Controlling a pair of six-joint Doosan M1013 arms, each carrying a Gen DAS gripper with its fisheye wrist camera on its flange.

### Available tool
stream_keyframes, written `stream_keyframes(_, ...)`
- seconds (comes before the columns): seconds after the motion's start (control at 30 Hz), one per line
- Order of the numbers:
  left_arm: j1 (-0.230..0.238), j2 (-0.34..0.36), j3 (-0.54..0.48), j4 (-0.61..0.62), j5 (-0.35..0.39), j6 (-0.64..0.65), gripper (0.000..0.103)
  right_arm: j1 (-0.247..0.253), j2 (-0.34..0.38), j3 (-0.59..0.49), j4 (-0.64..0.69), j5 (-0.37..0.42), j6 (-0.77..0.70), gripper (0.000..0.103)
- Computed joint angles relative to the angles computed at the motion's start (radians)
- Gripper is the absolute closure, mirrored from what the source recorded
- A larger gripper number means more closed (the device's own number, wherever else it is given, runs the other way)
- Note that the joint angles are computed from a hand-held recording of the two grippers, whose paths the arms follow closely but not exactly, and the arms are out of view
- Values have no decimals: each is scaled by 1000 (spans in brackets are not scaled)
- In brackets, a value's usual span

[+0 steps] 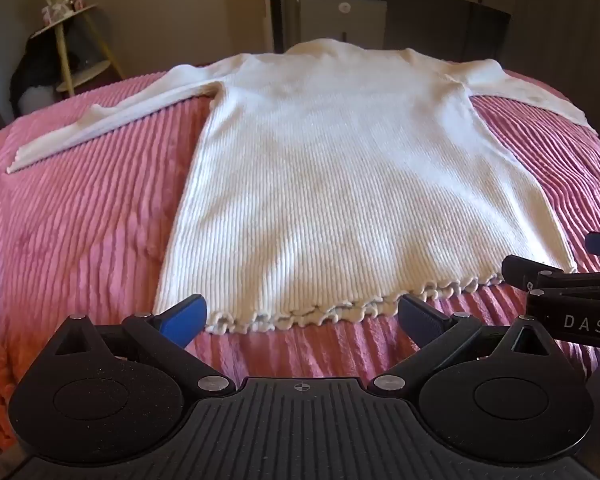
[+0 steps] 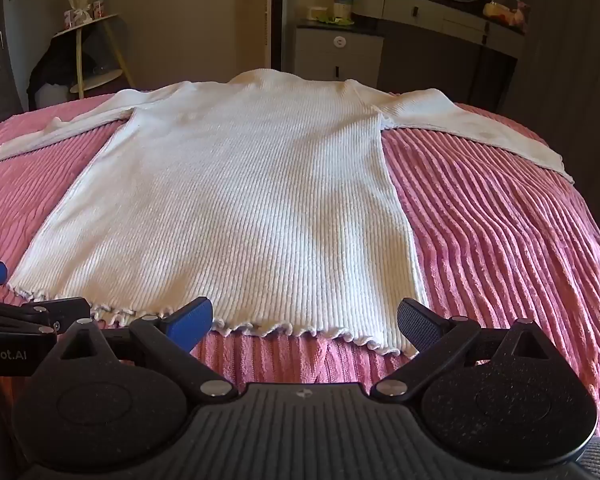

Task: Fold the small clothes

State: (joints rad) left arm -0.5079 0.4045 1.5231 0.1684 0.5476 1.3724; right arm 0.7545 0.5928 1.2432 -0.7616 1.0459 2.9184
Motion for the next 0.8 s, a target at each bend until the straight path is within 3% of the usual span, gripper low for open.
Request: stream_keyframes(0.8,0,3,-2,-9,11,6,0,-1,-4,8,-5,-8,14,4)
